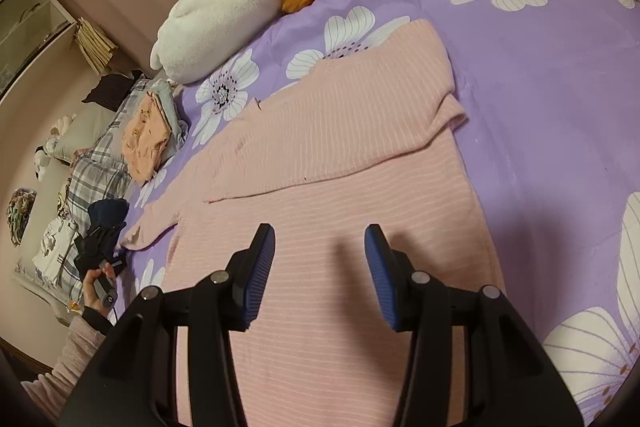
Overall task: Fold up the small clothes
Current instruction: 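Fold the held sleeve across the shirt body with the left tool, release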
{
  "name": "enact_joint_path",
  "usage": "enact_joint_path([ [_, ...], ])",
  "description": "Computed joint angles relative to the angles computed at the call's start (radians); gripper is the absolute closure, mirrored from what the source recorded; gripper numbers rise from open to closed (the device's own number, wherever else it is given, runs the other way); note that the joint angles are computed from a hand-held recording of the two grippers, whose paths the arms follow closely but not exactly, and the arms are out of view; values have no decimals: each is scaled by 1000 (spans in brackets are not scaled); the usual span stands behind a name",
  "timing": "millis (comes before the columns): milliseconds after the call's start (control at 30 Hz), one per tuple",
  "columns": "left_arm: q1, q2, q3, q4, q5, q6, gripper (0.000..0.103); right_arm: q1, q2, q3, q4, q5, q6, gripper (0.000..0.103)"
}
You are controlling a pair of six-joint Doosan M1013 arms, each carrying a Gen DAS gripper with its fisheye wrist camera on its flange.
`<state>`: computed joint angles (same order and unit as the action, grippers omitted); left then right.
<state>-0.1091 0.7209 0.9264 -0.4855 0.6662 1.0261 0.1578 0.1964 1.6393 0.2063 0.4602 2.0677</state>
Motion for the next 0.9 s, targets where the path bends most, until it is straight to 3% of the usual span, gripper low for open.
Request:
enact_joint_path([
  [67, -10, 8, -37, 91, 57, -34, 97, 1, -4, 6, -6, -3, 1, 56],
  [233, -44, 2, -94, 162, 85, 28, 98, -5, -17, 27, 22, -28, -10, 55],
  [400, -92, 9, -181, 143, 105, 165, 98, -10, -34, 56, 85, -62, -57, 55],
  [667, -200, 84, -390, 143, 233, 318, 98, -26, -72, 112, 167, -112, -122, 54],
  [900, -316, 174, -529, 218, 358, 401, 98, -41, -97, 154, 174, -125, -112, 54],
])
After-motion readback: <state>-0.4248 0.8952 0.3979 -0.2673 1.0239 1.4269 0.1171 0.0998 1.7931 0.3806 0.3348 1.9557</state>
